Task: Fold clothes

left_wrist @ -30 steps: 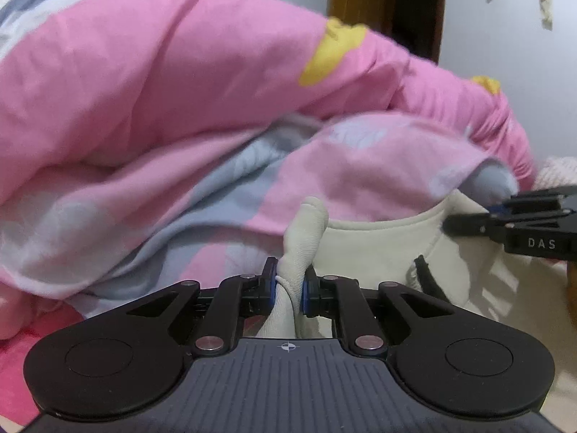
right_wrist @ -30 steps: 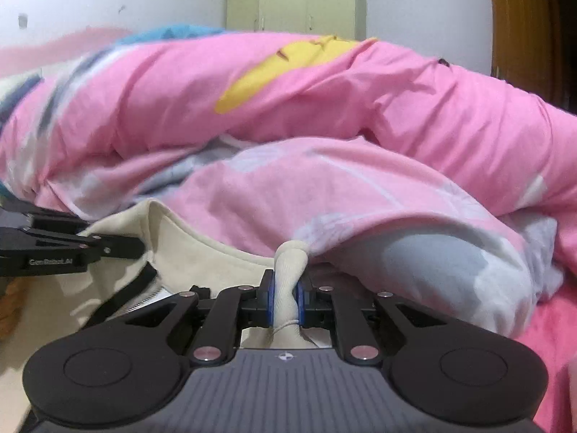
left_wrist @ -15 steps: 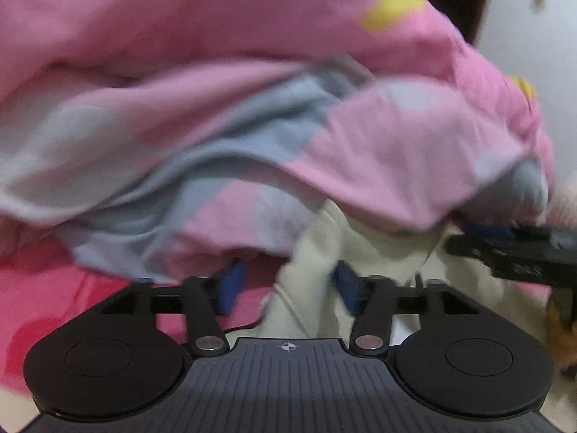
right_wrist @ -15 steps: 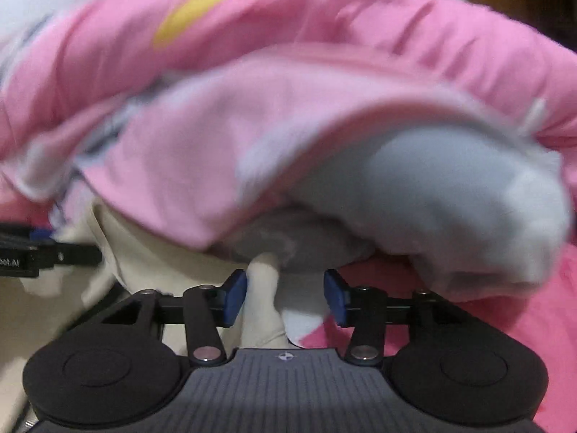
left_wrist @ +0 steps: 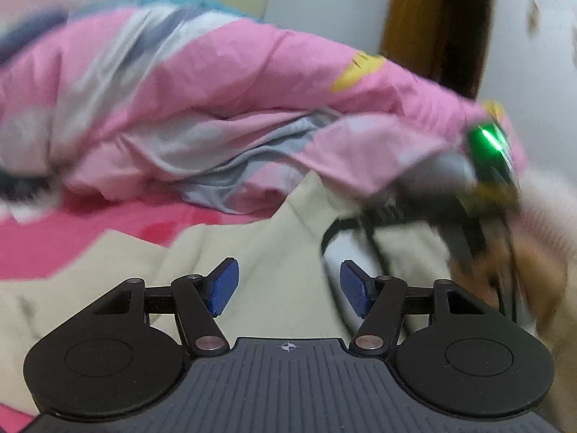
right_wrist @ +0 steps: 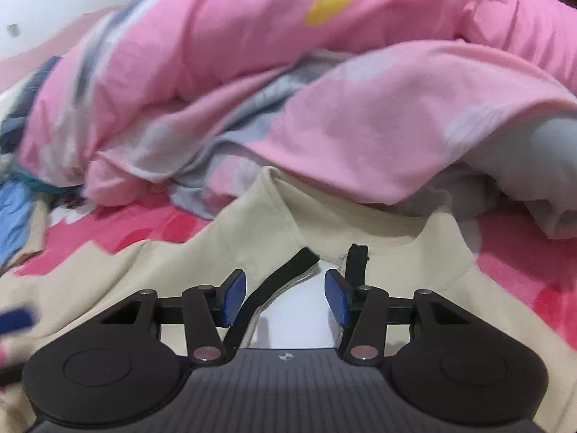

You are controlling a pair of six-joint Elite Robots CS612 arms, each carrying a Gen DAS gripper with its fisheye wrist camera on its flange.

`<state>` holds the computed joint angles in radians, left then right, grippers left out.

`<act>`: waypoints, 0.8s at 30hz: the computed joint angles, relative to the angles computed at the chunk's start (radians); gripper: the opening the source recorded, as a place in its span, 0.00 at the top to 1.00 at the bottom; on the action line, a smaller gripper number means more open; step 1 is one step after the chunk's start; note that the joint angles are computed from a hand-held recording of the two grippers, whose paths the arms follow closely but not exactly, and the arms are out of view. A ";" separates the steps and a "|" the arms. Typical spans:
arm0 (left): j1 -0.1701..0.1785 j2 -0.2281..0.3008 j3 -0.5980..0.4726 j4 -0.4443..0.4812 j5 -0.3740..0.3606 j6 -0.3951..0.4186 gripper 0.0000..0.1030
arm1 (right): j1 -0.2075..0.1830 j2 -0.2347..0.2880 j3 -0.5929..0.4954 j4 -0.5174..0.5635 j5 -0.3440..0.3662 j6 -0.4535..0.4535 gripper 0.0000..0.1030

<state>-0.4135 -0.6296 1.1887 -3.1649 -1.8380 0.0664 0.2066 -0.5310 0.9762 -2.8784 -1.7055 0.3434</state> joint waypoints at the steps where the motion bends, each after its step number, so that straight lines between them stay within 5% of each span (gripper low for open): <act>1: -0.003 0.000 0.014 -0.029 0.019 0.044 0.39 | 0.001 0.016 -0.025 0.007 -0.020 0.001 0.50; 5: 0.003 0.027 -0.005 -0.014 0.062 0.064 0.39 | -0.007 0.062 -0.095 -0.006 -0.036 0.013 0.49; 8: 0.018 0.050 -0.043 0.049 0.050 0.017 0.40 | -0.023 0.081 -0.124 -0.004 0.027 0.029 0.42; 12: 0.032 0.068 -0.073 0.088 0.036 -0.035 0.40 | -0.037 0.095 -0.141 0.013 0.102 0.030 0.45; 13: 0.035 0.070 -0.076 0.090 0.030 -0.044 0.40 | -0.039 0.094 -0.134 0.000 0.117 0.032 0.54; 14: 0.037 0.071 -0.078 0.092 0.024 -0.051 0.40 | -0.039 0.091 -0.125 -0.014 0.131 0.027 0.75; 17: 0.038 0.072 -0.076 0.088 0.016 -0.056 0.40 | -0.027 0.077 -0.106 -0.025 0.088 -0.026 0.92; 24: 0.037 0.069 -0.072 0.079 0.005 -0.044 0.40 | 0.010 0.030 -0.075 -0.031 -0.087 -0.163 0.94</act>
<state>-0.3767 -0.5601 1.1171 -3.0857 -1.8326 0.0220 0.2169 -0.5005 0.9007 -2.9098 -1.7925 0.1807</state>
